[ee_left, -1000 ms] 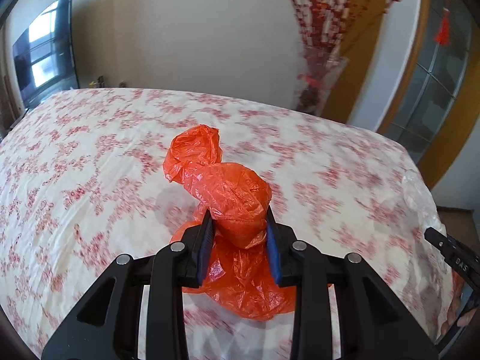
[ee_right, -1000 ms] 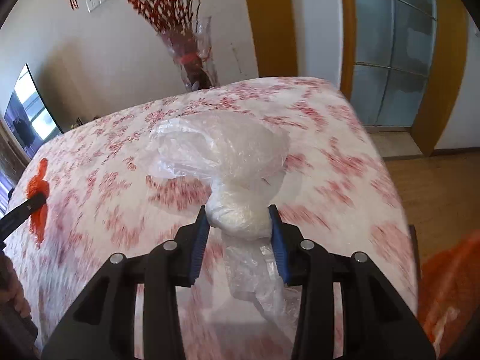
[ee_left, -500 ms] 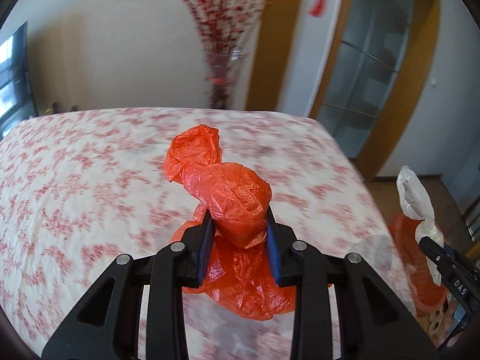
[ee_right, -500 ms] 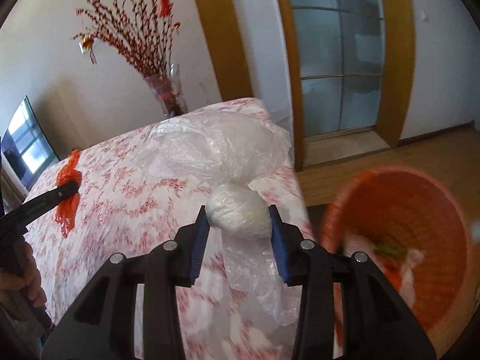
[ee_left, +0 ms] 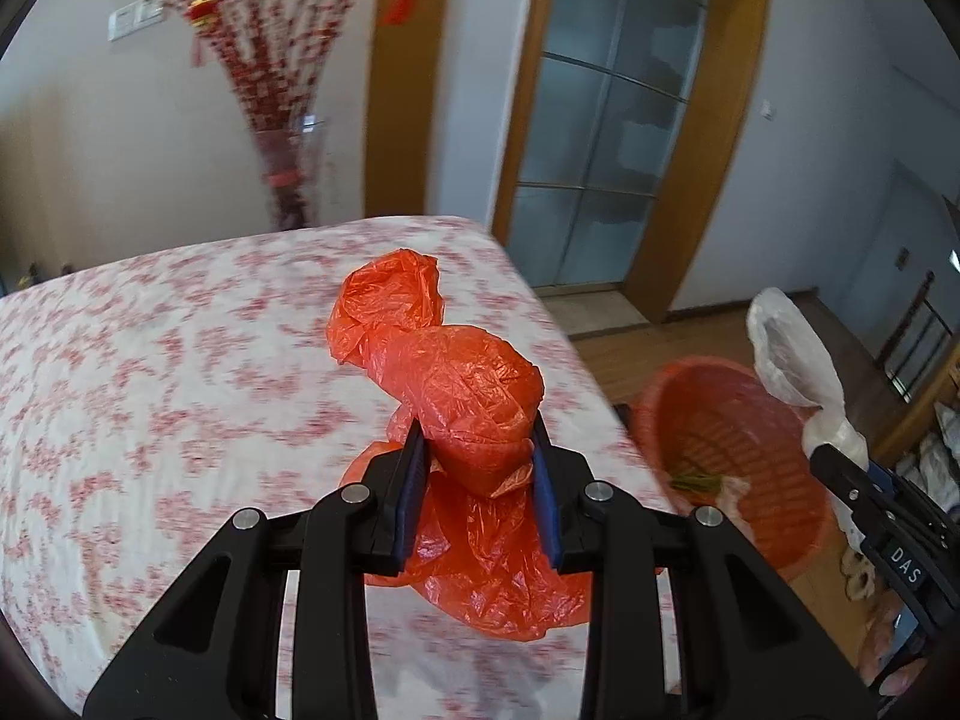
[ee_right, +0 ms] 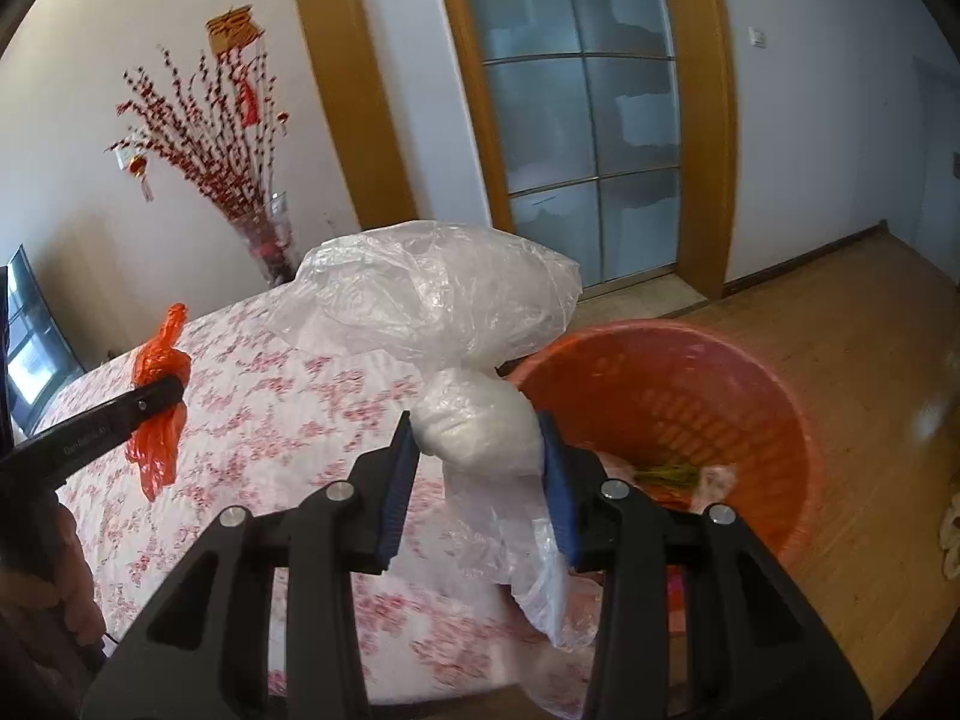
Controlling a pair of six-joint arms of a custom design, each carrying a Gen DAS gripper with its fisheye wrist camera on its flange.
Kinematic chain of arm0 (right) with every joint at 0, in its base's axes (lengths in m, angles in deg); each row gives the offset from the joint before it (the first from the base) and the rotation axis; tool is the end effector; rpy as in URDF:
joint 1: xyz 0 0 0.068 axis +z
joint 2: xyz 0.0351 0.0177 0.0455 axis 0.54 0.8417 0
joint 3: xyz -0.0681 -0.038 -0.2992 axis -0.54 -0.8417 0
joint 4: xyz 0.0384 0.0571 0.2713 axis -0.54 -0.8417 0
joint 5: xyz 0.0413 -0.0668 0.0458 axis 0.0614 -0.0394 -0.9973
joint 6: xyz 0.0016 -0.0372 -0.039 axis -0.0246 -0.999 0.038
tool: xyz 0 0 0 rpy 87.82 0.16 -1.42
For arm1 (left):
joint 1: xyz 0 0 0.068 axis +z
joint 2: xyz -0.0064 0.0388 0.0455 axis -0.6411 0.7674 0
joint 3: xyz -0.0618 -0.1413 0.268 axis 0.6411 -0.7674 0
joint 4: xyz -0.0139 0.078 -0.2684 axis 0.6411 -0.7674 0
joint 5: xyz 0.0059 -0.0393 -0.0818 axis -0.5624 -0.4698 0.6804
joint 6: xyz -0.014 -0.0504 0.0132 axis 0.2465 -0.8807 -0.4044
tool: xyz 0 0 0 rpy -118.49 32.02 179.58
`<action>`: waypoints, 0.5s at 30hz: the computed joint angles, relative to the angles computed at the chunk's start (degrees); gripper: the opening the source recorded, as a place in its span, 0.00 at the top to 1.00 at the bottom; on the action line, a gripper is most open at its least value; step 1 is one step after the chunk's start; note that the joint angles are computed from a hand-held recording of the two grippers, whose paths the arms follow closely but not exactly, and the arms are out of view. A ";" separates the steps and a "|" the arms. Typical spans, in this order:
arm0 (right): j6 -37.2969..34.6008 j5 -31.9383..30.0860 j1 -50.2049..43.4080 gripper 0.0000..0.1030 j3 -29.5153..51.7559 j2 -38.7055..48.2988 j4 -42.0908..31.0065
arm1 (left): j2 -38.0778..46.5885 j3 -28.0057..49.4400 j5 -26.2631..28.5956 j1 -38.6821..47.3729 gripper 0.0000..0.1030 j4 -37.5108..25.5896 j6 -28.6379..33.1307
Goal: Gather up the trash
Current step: 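Carry the orange and clear bags with both tools over the wastebasket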
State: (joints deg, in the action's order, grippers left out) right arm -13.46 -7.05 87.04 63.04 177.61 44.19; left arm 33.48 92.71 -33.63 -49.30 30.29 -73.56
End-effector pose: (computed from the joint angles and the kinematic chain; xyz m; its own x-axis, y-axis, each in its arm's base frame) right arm 0.2146 0.2513 0.2119 -0.4636 0.3715 -0.8044 0.4146 0.8933 0.1736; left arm 0.3736 -0.0762 0.2363 -0.5929 0.2597 -0.7622 0.5402 0.8303 -0.1373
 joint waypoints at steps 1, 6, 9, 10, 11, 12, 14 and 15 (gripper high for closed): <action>0.79 0.28 0.18 0.62 -0.49 -0.57 -0.67 | -0.55 -0.61 -0.20 -1.30 0.70 0.06 -0.09; 5.63 1.56 0.99 0.62 -3.92 -3.81 -3.98 | -1.71 -2.24 -0.97 -5.77 0.70 0.18 -0.41; 8.41 1.94 1.25 0.62 -6.22 -5.81 -5.43 | -2.21 -3.29 -1.66 -8.51 0.70 0.54 -0.40; 9.13 1.98 1.19 0.62 -6.96 -6.41 -5.74 | -2.34 -3.58 -1.86 -9.46 0.70 0.58 -0.44; 9.63 2.01 1.10 0.62 -7.39 -6.71 -5.97 | -2.26 -3.70 -1.97 -10.07 0.70 0.65 -0.43; 10.19 2.08 1.03 0.62 -7.87 -7.08 -6.39 | -2.16 -3.82 -2.09 -10.71 0.70 0.77 -0.45; 11.27 2.30 0.80 0.62 -8.62 -7.61 -7.39 | -1.79 -3.84 -2.32 -12.06 0.70 0.91 -0.48; 11.48 2.32 0.66 0.62 -9.04 -7.93 -7.49 | -1.60 -3.77 -2.45 -12.75 0.70 0.94 -0.60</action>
State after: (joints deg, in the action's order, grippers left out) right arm -1.98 -4.73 87.70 54.00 169.69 36.70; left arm 31.88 88.94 -36.08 -62.05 31.24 -74.15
